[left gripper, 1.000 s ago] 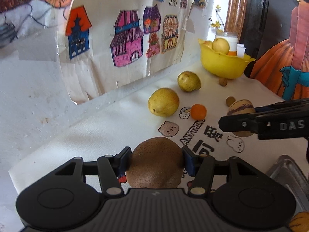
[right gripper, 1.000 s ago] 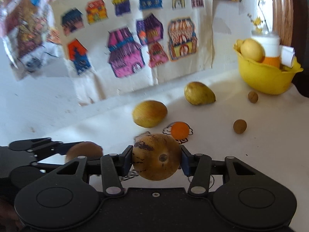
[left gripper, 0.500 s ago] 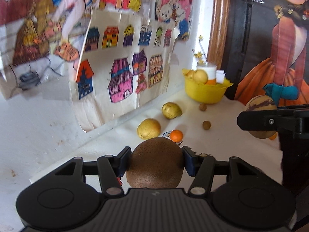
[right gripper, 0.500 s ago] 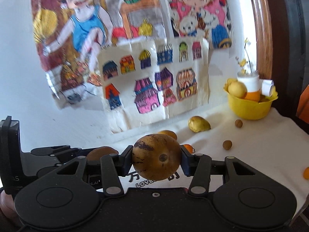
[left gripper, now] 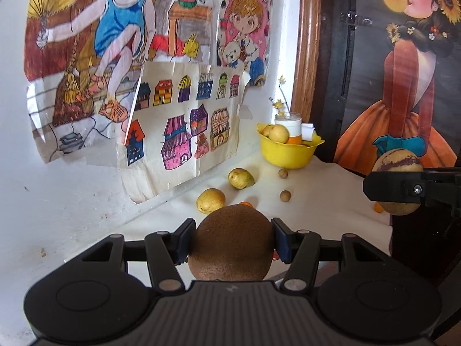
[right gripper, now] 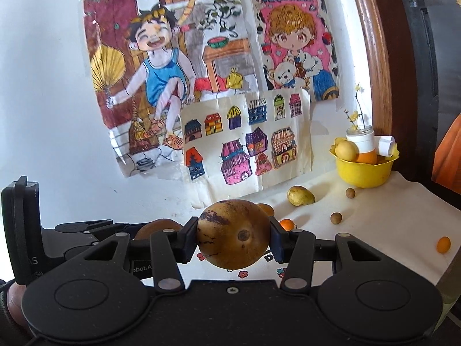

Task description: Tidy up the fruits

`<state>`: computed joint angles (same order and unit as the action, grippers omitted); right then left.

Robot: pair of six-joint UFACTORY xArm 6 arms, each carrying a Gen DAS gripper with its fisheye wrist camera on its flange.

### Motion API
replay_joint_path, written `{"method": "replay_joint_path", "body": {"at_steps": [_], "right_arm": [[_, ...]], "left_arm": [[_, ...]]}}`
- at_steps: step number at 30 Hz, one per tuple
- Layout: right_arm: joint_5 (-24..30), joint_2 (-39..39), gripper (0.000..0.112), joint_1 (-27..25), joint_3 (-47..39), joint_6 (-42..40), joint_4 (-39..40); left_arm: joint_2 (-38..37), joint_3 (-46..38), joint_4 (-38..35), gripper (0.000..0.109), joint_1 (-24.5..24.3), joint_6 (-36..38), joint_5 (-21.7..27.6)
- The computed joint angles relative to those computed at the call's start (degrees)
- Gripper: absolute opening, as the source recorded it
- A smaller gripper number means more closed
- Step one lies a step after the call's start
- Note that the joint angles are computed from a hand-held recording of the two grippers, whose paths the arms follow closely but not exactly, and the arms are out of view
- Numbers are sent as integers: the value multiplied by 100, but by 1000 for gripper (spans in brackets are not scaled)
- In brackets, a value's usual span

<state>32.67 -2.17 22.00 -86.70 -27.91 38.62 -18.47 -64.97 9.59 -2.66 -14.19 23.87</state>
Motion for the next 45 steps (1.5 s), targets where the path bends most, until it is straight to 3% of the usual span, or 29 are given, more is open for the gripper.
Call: {"method": "replay_joint_path", "body": {"at_steps": [23,34,45], "right_arm": [[-362,-1880,51,60,2030,281,-51],[-337,-1822,51,63,2414,599,-305],[-161,-1340,51,166,2706,1102,-776]], "left_arm": [[-1345,1139,300,61,-474,-362,296],[-1250,1428,-165,61,-404,-97,417],[-445,1233,-795,61,-184,323,399]]}}
